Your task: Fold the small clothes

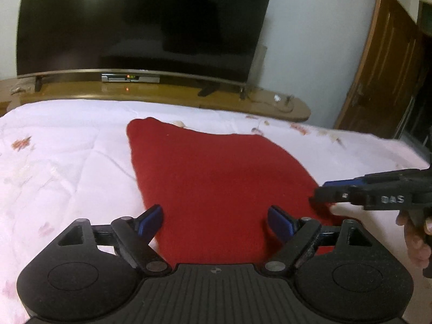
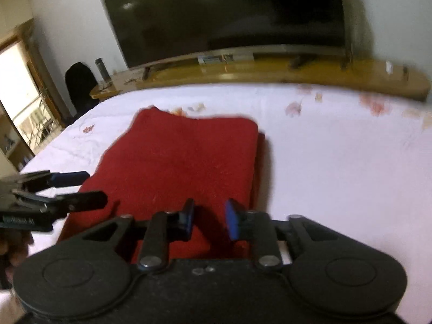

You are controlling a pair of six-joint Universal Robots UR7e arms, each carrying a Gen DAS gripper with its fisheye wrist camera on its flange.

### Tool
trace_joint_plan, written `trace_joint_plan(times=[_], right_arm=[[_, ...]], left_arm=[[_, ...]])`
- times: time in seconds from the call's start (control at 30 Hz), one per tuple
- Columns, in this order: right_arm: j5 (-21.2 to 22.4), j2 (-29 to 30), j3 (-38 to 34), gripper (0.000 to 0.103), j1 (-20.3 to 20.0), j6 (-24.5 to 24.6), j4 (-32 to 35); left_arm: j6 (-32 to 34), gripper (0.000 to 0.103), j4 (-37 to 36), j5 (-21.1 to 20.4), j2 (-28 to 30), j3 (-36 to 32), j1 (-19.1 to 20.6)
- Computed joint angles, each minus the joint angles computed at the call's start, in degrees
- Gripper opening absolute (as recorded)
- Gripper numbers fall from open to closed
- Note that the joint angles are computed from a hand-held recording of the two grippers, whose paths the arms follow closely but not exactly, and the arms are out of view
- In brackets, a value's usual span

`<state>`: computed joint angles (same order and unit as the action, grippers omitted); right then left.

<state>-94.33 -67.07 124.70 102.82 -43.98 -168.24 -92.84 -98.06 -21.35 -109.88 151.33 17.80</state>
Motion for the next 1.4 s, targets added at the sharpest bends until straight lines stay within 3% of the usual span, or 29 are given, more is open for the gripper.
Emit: trace_joint_plan(times=[0.07,0.13,0.27,0.4,0.5,0.57,0.6,0.7,0.9,1.23,1.4], right_arm=[[1.18,-3.71,2.12,0.033,-0.14,-2.65,1.90],[2.52,-5.53,3.67,0.031,-0.93,-4.72,3.25],[-3.88,-3.75,6.88,0.028,-1.21,-9.43,-1.24],[-2.55,-3.86,6.80,0.028,-1.97,-7.13,-1.68],[-3.68,-3.35,7.59,0.030,-1.94,-8.26,-3.77],[-4.24,-4.04,8.36,0.030,-1.64,-7.63,-4.24],[-4.89,-4.53,8.28,0.035,-1.06,-6.48,-3.62],[-4.75,-7.44,10.15,0.091,-0.17,-3.36,-6.07],[0.48,-18.89,13.76,0.089,-2.76,-1.39,0.14],[4.21,-42.82,17.36,0.099,-5.46,-3.52,18.49],[6.79,-55.93,16.95,0.101,-7.72,-5.42,31.51]], left_arm=[[-6.61,0.084,4.80,-1.83,0.17,0.42,-2.10],[-7.53,0.084,2.74,-4.27,2.26,1.76,-2.63],[-15.44,0.084,5.97,-8.58,5.17,2.72,-4.81],[-22.89,0.084,13.19,-11.11,3.83,2.45,-8.23],[-23.79,0.103,13.11,-11.76,7.20,1.38,-6.47],[-24.35,0.103,13.94,-12.98,9.73,-0.50,-5.66],[-25.64,0.103,14.59,-13.62,10.93,-1.27,-5.72],[-28.59,0.103,16.61,-16.86,14.57,-4.28,-5.99],[-34.80,0.103,20.84,-21.75,23.05,-9.71,-12.62],[-44.84,0.103,25.33,-30.85,38.23,-20.69,-27.25],[-49.11,0.103,29.43,-34.93,45.16,-27.33,-32.96]])
